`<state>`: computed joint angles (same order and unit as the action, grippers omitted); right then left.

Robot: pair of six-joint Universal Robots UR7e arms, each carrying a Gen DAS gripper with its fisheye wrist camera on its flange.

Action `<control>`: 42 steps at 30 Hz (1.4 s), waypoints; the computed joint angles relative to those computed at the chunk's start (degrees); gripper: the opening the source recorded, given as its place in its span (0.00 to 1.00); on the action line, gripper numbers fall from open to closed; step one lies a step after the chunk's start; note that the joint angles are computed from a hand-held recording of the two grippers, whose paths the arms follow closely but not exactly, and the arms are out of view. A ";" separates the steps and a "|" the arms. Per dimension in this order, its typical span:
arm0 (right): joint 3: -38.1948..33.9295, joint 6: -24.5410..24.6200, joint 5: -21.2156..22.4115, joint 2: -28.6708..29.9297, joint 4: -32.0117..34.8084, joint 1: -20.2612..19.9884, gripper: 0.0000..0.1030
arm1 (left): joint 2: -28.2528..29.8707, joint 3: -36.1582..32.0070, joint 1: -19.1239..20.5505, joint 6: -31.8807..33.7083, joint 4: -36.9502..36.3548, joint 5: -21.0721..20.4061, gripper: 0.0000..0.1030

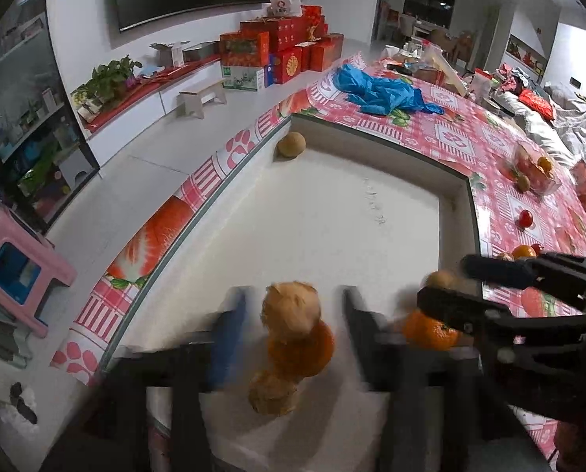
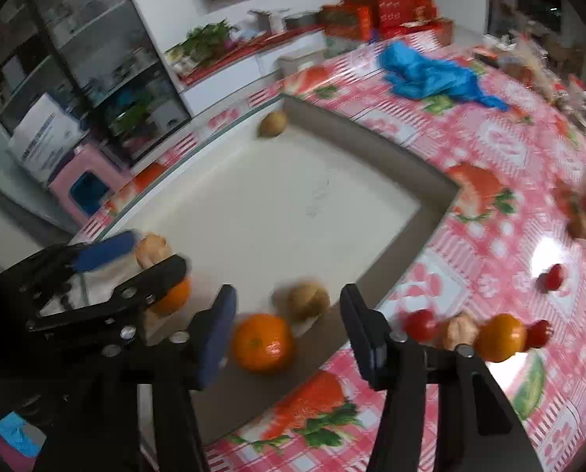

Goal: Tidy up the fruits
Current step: 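Carry the longan and kiwi over the tray and open both tools to drop them, then lift both open tools away from the tray over the tablecloth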

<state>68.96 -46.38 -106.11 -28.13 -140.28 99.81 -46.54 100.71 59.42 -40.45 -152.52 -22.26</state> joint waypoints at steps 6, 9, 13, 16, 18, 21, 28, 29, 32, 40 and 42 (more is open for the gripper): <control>-0.01 3.24 2.61 -1.59 0.62 -0.81 0.80 | -1.53 3.11 -0.61 1.90 -9.75 -1.33 0.82; 1.12 4.62 4.02 -3.16 -0.60 -1.41 0.88 | -2.20 3.64 -1.07 2.54 -13.02 -3.09 0.82; 0.85 8.49 6.27 -4.98 0.84 -2.53 0.99 | -3.44 4.40 -2.46 1.51 -16.80 -4.35 0.82; -0.23 11.34 8.09 -6.33 3.43 -3.39 1.00 | -3.78 4.65 -4.16 4.38 -21.32 -3.69 0.82; -0.48 11.97 8.42 -7.09 3.67 -3.71 1.00 | -4.00 4.56 -5.17 7.62 -24.64 -4.19 0.82; -0.49 12.12 9.31 -8.38 3.38 -4.16 1.00 | -4.01 3.71 -6.78 12.53 -28.00 -4.58 0.82; -0.09 12.82 10.27 -10.64 0.37 -5.72 1.00 | -1.57 0.10 -9.43 17.64 -28.20 -1.82 0.82; -0.47 13.15 10.23 -10.76 0.36 -6.10 1.00 | -0.99 -0.51 -9.65 17.76 -27.79 -1.09 0.82; -1.18 13.71 9.81 -11.32 -0.03 -6.90 1.00 | 0.53 -2.43 -10.07 17.48 -25.14 0.53 0.82; -5.84 14.93 11.80 -12.81 0.39 -7.79 1.00 | 3.69 -8.80 -10.80 20.06 -22.13 -1.52 0.82; -6.95 15.65 11.39 -12.75 2.09 -8.44 1.00 | 4.99 -10.95 -10.66 19.28 -18.21 -1.91 0.82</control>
